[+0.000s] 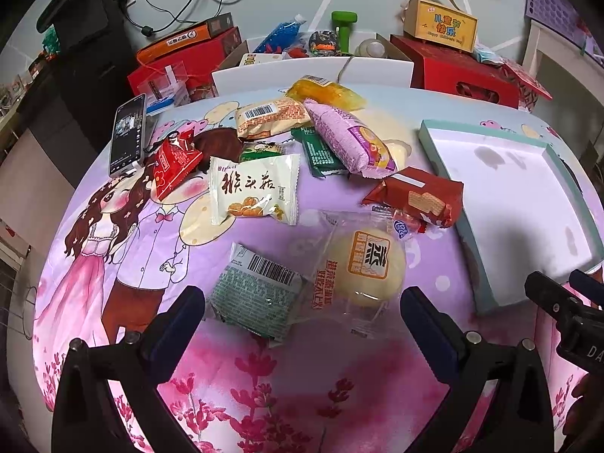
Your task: Organize snacks
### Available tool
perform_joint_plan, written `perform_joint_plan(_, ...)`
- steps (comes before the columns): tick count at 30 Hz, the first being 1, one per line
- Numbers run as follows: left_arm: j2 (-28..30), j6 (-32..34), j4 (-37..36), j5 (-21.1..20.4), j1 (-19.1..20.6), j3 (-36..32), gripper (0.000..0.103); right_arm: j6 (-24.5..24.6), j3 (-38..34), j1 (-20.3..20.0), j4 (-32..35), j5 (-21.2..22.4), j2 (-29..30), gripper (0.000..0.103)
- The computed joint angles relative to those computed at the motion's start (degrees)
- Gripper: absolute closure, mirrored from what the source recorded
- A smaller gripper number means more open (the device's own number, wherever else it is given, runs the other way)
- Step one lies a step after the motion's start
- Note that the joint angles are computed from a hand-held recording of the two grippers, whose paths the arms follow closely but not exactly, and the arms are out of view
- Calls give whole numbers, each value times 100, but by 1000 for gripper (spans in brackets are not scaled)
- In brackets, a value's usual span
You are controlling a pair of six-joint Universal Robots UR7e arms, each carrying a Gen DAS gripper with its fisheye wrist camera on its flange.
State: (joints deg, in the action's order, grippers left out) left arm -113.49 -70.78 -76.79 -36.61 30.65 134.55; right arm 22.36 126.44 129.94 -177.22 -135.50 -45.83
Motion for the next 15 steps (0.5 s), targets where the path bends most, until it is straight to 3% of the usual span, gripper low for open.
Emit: perform_joint_plan(15, -24, -30, 27, 27, 20, 2, 0, -4, 6, -8, -7, 8, -5, 0)
